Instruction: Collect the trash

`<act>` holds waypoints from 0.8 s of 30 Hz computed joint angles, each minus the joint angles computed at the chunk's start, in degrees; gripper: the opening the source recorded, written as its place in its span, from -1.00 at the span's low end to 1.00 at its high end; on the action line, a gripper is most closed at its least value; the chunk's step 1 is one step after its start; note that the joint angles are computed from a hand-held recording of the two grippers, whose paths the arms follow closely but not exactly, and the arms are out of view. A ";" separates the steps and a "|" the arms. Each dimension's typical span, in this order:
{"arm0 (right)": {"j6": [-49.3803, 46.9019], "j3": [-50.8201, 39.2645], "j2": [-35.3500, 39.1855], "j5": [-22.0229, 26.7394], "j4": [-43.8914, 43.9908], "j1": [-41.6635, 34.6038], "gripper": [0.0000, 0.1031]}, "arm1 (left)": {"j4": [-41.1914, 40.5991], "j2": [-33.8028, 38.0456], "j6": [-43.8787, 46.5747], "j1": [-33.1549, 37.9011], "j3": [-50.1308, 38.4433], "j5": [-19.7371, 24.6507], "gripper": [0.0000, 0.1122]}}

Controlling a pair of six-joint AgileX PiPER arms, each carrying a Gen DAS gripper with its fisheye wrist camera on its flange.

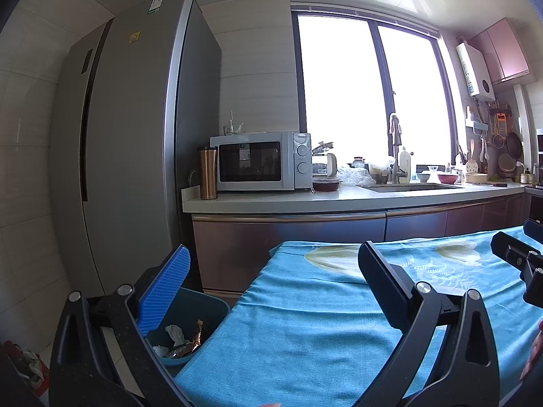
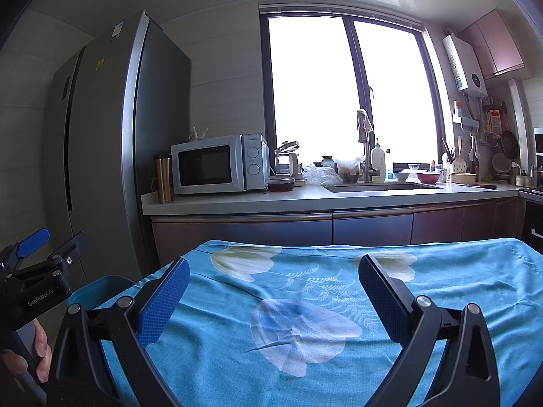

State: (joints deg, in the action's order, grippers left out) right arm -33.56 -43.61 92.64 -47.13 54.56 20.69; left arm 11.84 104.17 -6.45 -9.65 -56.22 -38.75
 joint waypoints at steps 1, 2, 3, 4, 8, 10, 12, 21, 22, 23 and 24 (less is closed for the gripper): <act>0.11 0.12 -0.07 -0.10 -0.11 0.01 0.87 | 0.00 0.00 0.00 0.00 0.00 0.00 0.74; 0.22 0.10 -0.05 -0.06 -0.30 -0.07 0.87 | 0.03 0.03 -0.10 0.00 -0.01 -0.05 0.74; 0.14 0.00 0.01 -0.04 -0.24 -0.12 0.87 | 0.25 0.02 -0.26 0.03 -0.04 0.04 0.74; 0.25 0.02 0.04 -0.21 -0.24 -0.02 0.87 | 0.08 0.03 -0.12 0.00 -0.06 0.09 0.74; 0.16 -0.06 0.10 -0.16 -0.11 -0.08 0.87 | -0.24 0.06 0.18 -0.13 -0.06 0.13 0.74; 0.32 0.06 0.02 -0.19 -0.23 -0.17 0.87 | -0.48 -0.08 0.33 -0.23 0.06 0.17 0.74; 0.20 0.13 -0.03 -0.20 -0.04 -0.15 0.87 | -0.40 -0.07 0.27 -0.22 0.06 0.15 0.74; 0.04 -0.11 -0.22 0.38 -0.11 -0.42 0.87 | -0.82 0.29 0.56 -0.49 -0.26 0.17 0.74; 0.12 -0.06 -0.25 0.31 -0.15 -0.41 0.87 | -0.86 0.34 0.53 -0.46 -0.28 0.15 0.74; 0.12 -0.07 -0.27 0.23 -0.13 -0.40 0.87 | -0.76 0.38 0.40 -0.44 -0.33 0.18 0.74; -0.01 -0.09 -0.28 0.21 -0.01 -0.36 0.87 | -0.75 0.44 0.40 -0.43 -0.36 0.19 0.74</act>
State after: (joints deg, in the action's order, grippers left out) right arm -33.57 -43.70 92.36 -46.92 54.55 20.32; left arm 11.08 104.61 -6.05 -10.09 -56.58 -38.56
